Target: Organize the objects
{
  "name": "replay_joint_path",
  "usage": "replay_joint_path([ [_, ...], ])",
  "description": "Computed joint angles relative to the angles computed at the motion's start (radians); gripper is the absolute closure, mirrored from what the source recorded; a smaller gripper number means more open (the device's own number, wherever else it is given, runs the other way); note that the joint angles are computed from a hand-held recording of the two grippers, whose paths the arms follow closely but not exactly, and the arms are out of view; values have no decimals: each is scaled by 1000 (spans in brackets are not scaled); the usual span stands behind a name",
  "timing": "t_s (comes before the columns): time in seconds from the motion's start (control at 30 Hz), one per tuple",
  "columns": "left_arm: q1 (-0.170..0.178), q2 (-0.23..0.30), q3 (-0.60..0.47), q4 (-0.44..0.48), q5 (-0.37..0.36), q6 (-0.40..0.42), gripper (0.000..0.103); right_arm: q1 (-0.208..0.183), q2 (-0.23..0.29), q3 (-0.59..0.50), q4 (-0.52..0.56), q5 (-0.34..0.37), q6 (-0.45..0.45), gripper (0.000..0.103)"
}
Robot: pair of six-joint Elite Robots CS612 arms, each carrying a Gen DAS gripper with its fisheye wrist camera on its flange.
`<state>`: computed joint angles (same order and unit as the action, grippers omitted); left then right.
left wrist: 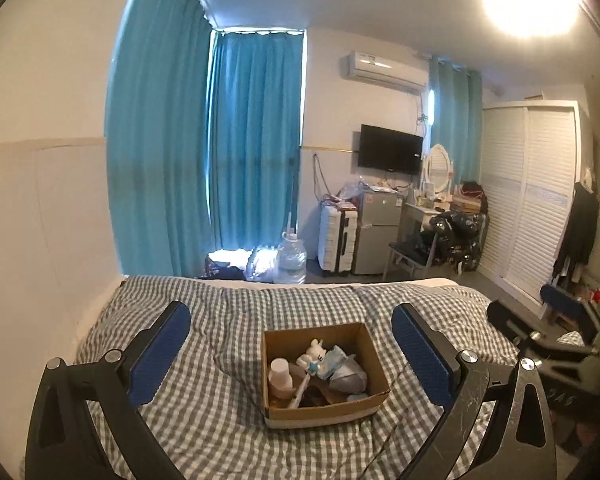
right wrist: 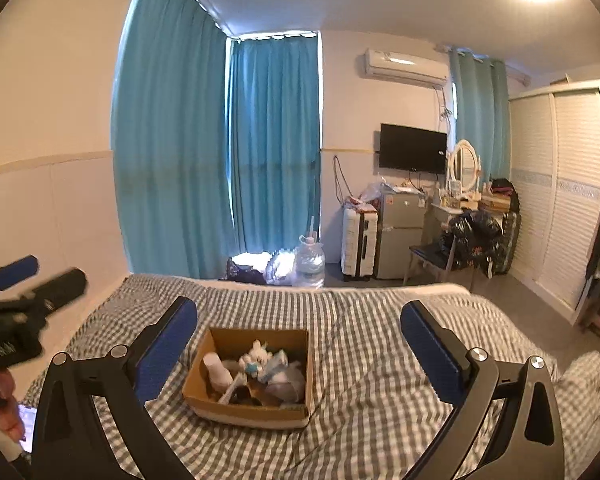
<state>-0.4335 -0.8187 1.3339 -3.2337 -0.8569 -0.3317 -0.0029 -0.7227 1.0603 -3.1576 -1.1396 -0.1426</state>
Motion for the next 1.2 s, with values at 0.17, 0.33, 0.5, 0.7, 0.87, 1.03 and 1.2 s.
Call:
replay_joint_path([
  [0.17, -11, 42, 4, -53, 76, 9, 0, 12, 41, 11, -62, -61, -17, 1],
  [0.33, -4, 78, 21, -67, 50, -36, 0, 15, 71, 15, -55, -60, -34, 1],
  [0.5, 4, 111, 6, 24, 39, -76, 0, 18, 95, 7, -27, -66, -85, 1],
  [0.7, 14, 119, 0, 89, 8, -113, 0, 20, 112, -7, 46, -74, -113, 1],
  [0.87, 17, 121, -4, 92, -9, -119, 0, 22, 118, -10, 56, -83, -115, 1],
  [1.03, 18, 121, -4, 95, -13, -123, 0, 23, 117, -8, 58, -87, -121, 1],
  [1.2, 19, 123, -6, 102, -23, -130, 0, 25, 115, -7, 69, -87, -121, 1],
])
